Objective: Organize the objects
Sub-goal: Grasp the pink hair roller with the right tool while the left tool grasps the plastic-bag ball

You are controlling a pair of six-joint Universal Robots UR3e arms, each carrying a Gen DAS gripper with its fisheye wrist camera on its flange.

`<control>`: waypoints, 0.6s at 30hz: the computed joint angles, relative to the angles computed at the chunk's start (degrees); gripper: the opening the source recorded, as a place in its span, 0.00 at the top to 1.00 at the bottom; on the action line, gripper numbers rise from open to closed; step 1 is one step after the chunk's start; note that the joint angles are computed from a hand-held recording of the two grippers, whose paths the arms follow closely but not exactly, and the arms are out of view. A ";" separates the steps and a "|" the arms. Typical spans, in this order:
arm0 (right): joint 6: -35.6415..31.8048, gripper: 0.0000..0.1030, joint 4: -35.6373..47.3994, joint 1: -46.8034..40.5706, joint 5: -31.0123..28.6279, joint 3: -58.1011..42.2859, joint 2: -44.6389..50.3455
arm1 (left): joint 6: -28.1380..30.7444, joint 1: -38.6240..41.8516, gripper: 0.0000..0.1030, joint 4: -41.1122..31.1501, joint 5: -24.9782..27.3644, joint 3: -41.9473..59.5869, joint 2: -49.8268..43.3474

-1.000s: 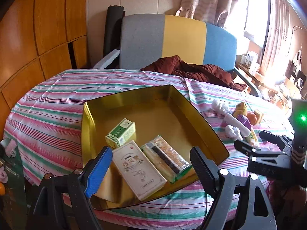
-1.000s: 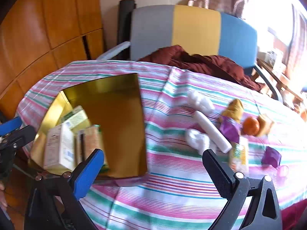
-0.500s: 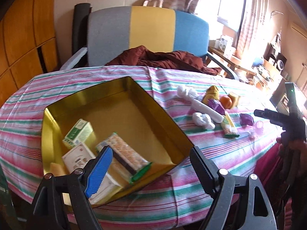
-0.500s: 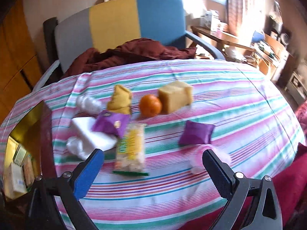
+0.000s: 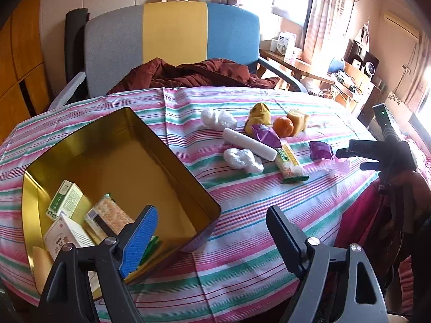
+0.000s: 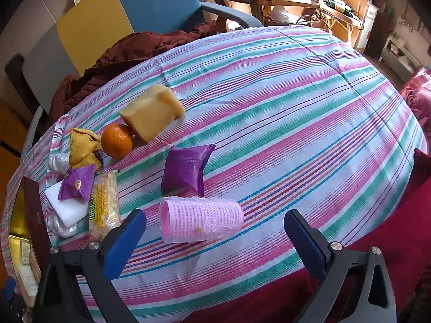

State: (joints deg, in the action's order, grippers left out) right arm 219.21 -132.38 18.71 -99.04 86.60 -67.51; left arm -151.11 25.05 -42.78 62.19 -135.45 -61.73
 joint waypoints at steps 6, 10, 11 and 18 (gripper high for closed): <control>-0.59 0.00 1.39 -1.07 2.69 -1.32 1.26 | -1.13 -2.68 0.19 2.13 0.64 0.36 -2.73; -1.21 0.08 2.14 -1.52 4.09 -2.43 2.37 | -1.89 -3.88 0.19 2.79 0.86 1.00 -4.36; -1.54 0.21 2.30 -1.56 4.58 -2.81 2.78 | -2.13 -4.18 0.19 3.01 1.02 1.15 -4.80; -5.47 0.32 -0.93 0.17 5.05 -2.67 2.69 | -4.09 -6.29 0.19 4.54 2.71 3.23 -9.45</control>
